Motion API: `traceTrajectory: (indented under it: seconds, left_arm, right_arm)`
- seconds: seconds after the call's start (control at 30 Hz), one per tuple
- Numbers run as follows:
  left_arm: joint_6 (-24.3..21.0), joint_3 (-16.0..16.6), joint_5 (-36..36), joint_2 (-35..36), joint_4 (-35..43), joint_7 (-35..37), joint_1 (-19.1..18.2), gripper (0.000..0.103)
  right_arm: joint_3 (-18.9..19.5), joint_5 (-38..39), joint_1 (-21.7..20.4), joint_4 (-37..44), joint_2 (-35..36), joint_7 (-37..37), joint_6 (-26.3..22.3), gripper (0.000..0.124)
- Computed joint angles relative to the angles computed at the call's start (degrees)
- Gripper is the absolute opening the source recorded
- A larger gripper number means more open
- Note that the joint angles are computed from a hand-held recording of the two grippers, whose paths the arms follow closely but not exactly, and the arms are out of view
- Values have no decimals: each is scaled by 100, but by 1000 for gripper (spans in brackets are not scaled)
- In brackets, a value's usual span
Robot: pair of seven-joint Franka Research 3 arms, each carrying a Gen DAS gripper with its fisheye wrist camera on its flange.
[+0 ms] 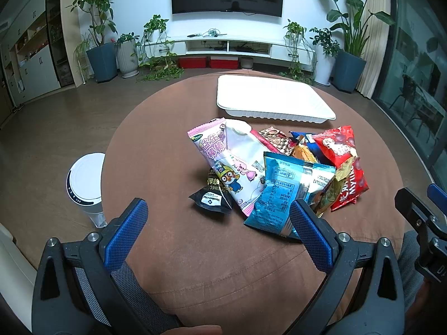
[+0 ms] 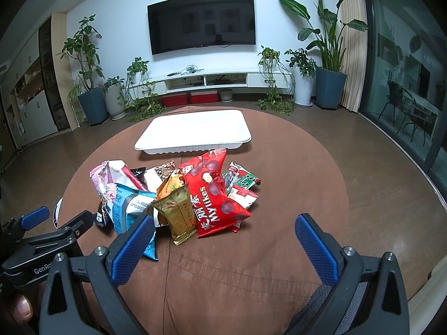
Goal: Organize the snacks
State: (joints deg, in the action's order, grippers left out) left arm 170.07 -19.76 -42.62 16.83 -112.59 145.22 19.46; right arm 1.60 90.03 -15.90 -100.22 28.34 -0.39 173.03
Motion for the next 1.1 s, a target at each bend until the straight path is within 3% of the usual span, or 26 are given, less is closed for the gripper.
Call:
traceTrajectory:
  seconds: [1.1]
  left_arm:
    - [-15, 3, 178, 20, -22, -129, 29, 103]
  right_arm:
    - [92, -17, -46, 85, 152, 2, 53, 103]
